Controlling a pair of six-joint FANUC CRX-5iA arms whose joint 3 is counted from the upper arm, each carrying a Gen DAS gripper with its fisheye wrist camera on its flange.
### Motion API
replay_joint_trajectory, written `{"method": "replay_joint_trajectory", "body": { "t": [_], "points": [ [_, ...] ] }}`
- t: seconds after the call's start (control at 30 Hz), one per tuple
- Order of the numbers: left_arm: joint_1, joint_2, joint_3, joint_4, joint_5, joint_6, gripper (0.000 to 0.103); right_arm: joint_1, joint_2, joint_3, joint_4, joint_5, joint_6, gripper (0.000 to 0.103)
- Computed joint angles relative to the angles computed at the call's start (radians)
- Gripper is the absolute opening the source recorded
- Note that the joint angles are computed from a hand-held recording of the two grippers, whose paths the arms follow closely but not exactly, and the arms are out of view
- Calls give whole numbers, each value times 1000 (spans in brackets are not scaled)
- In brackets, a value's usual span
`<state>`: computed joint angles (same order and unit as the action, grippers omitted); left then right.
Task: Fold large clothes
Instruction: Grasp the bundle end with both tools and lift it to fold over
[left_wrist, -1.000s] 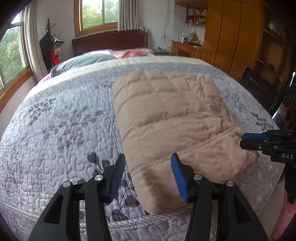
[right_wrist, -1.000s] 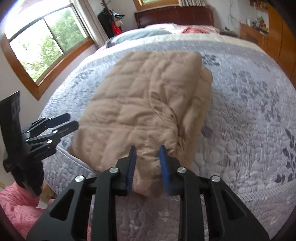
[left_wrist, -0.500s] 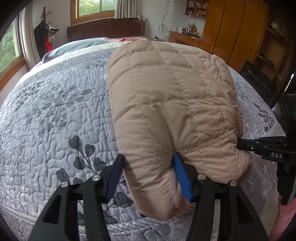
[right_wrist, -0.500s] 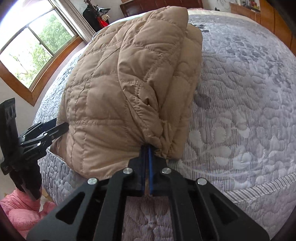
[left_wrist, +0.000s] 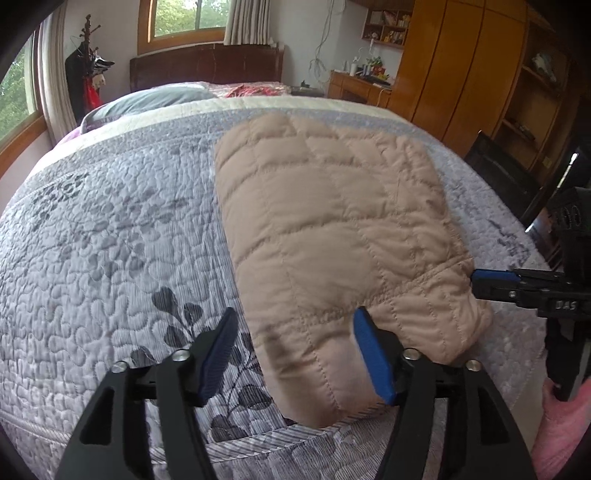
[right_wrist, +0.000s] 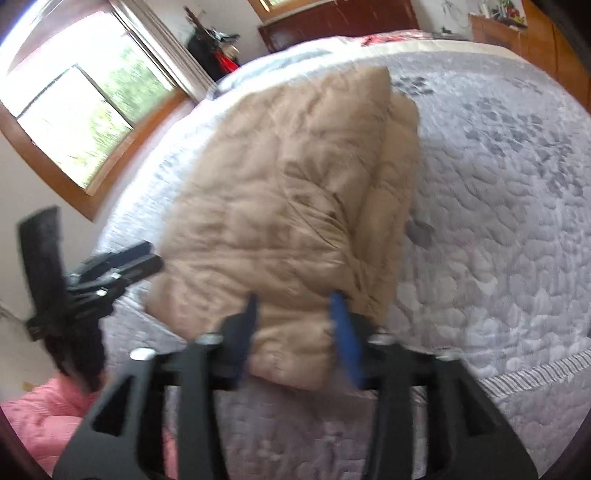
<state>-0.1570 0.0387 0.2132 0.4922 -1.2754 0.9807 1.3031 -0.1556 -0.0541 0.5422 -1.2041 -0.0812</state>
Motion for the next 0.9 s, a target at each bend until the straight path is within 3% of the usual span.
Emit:
{"method": "replay_joint_trajectory", "body": {
  "t": [0.03, 0.07, 0.17, 0.3, 0.43, 0.57, 0.8, 0.9],
  "points": [
    [7, 7, 9, 14, -5, -5, 71, -1, -6, -4, 20, 5, -5, 77],
    [13, 14, 17, 27, -6, -13, 74, 2, -3, 0, 46, -18, -14, 83],
    [30, 48, 49, 60, -23, -20, 81, -8, -14, -10, 85, -34, -24, 90],
    [40, 120, 114, 81, -72, -6, 83, -65, -63, -67, 32, 63, -18, 91],
    [43, 198, 172, 106, -139, 20, 83, -129, -128, -168, -18, 218, -52, 91],
    [51, 265, 194, 188, -196, 28, 86, -159, -132, -207, -57, 285, -58, 92],
    [41, 359, 220, 299, -266, 23, 92, -232, -162, -292, -156, 503, -11, 96],
    [32, 367, 202, 322, -257, 14, 96, -247, -154, -295, -159, 533, 13, 96]
  ]
}}
